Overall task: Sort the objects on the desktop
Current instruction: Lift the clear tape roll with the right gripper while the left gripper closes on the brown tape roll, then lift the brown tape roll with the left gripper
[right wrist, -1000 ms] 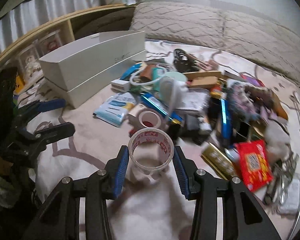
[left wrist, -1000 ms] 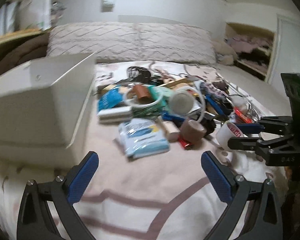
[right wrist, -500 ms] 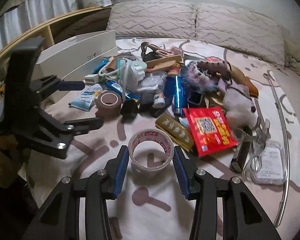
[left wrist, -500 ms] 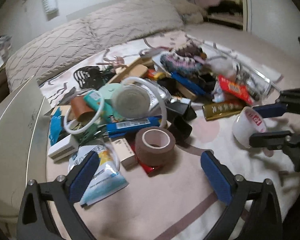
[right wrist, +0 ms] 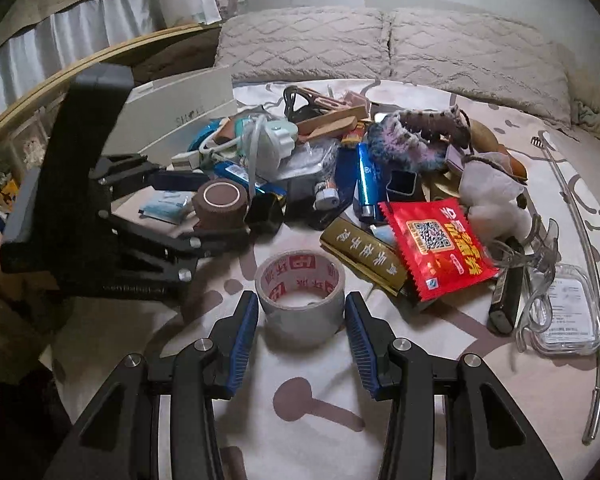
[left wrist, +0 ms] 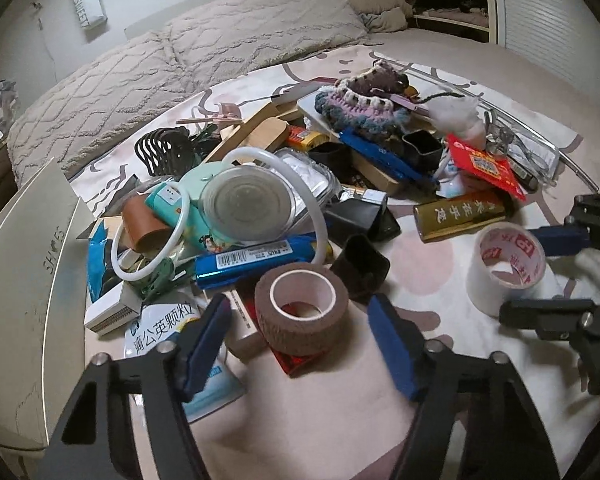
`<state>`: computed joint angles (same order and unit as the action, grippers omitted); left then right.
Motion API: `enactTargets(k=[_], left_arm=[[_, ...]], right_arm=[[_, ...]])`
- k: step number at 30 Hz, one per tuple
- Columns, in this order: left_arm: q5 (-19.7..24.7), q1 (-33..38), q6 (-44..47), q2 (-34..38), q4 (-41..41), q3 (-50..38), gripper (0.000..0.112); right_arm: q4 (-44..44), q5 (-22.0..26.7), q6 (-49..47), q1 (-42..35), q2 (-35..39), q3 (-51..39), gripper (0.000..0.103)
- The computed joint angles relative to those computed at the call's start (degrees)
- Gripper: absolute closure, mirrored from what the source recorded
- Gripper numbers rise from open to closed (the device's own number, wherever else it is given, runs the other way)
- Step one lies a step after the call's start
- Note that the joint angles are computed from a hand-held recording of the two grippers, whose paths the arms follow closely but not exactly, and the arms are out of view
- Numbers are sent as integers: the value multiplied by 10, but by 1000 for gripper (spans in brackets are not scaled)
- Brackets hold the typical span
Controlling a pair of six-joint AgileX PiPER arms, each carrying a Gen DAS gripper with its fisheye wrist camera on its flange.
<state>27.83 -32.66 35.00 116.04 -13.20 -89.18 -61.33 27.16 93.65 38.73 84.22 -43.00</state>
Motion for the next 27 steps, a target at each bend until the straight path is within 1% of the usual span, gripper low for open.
enactTargets(k=[1, 3, 6, 10, 19, 23, 27], left_arm=[[3, 2, 6, 2, -8, -3, 54], [6, 4, 14, 4, -17, -8, 61], [15, 8, 35, 4, -40, -10, 69], [11, 9, 50, 0, -55, -2, 69], [6, 17, 87, -15, -96, 18, 69], [5, 19, 80, -21, -88, 26, 69], [6, 26, 103, -29, -112, 38, 69]], right_arm=[[0, 1, 2, 0, -1, 0, 58], [-6, -1, 11, 1, -3, 1, 58], [-8, 6, 20, 5, -2, 1, 58], [-12, 2, 33, 5, -3, 3, 58], [-56, -42, 93, -12, -24, 29, 58], [-74, -49, 116, -11, -29, 34, 62], [-79, -36, 126, -1, -23, 31, 64]])
